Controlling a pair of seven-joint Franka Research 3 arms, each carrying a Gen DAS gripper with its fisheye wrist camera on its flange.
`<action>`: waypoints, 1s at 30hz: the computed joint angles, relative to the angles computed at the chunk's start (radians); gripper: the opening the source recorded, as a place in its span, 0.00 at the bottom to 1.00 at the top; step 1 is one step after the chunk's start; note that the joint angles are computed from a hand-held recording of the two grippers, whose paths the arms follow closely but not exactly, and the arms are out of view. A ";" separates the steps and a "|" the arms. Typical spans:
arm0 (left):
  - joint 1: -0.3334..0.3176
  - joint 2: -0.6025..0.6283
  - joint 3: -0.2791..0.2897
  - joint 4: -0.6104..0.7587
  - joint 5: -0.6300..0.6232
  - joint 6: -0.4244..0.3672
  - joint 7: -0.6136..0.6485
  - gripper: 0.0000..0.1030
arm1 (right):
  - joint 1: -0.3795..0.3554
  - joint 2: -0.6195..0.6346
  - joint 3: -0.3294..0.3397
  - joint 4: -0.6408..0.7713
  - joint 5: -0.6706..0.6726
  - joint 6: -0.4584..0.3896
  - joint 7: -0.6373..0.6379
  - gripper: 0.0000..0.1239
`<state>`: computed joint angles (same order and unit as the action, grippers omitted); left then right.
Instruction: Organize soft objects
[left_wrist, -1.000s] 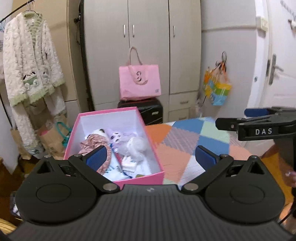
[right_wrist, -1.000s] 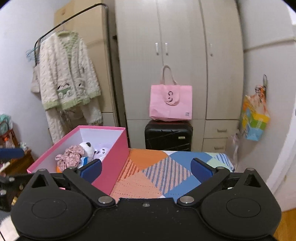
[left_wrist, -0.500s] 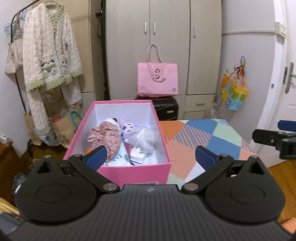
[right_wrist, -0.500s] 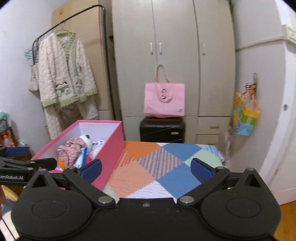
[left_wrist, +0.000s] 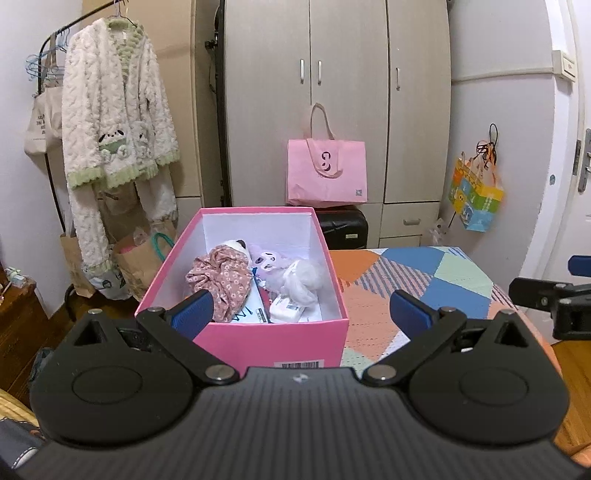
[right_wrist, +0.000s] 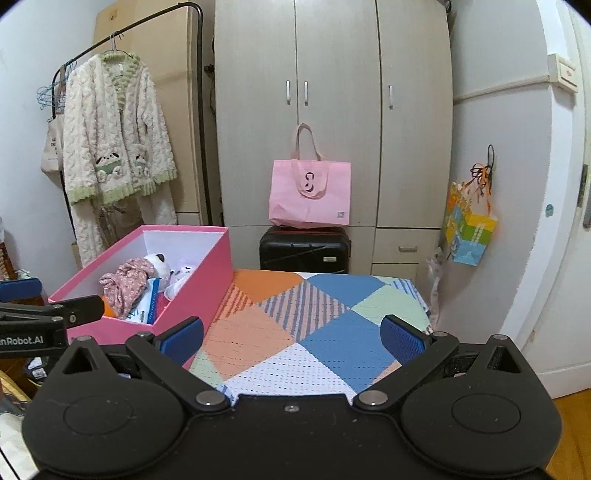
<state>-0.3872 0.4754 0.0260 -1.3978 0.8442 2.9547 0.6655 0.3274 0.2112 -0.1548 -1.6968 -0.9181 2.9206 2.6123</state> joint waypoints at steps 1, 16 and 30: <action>-0.012 -0.002 0.017 -0.003 0.019 0.003 -0.021 1.00 | 0.009 0.001 -0.009 0.002 -0.027 -0.003 0.028 0.83; -0.028 -0.041 0.051 -0.045 0.238 0.002 -0.246 1.00 | -0.001 -0.014 0.023 0.000 -0.239 -0.081 0.212 0.83; 0.006 -0.049 -0.010 -0.055 0.366 -0.065 -0.332 1.00 | -0.022 -0.027 0.060 -0.022 -0.274 -0.111 0.219 0.83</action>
<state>-0.3808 0.4266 0.0157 -1.4524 1.2100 2.8900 0.3332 0.3057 0.1843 -0.0946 -1.7187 -1.1919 2.8097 2.8309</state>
